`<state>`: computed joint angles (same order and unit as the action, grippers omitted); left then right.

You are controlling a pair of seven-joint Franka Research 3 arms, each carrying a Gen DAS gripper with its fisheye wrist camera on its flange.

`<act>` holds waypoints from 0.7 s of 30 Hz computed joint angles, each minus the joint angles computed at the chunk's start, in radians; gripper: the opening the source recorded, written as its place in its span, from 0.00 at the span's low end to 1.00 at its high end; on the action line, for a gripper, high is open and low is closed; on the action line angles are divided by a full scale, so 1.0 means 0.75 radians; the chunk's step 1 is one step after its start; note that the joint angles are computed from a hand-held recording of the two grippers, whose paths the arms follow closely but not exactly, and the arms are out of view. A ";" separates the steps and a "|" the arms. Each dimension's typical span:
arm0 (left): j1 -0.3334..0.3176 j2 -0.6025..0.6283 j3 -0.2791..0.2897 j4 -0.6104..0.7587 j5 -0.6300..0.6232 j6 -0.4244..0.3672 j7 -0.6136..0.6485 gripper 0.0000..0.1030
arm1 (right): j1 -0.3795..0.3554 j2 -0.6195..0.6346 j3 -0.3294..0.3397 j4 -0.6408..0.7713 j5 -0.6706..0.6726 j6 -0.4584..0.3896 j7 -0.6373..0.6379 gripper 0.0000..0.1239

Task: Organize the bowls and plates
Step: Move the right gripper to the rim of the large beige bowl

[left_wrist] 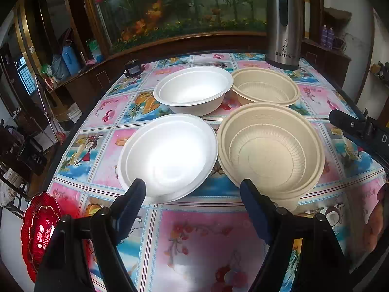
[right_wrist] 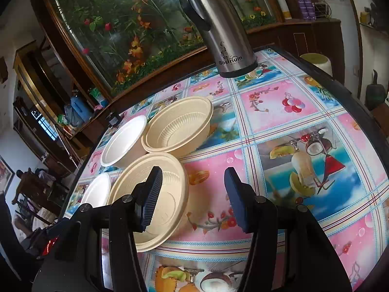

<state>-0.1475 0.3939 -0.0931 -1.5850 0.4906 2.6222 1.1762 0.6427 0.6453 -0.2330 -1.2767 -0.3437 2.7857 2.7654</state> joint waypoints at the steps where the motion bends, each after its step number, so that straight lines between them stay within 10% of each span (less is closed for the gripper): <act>1: 0.005 0.007 -0.005 0.009 -0.012 -0.006 0.010 0.78 | -0.004 0.004 0.005 0.008 0.005 -0.003 -0.005 0.43; 21: 0.167 0.222 -0.170 0.392 -0.705 -0.461 0.269 0.78 | -0.175 0.112 0.258 0.130 0.439 0.005 -0.422 0.43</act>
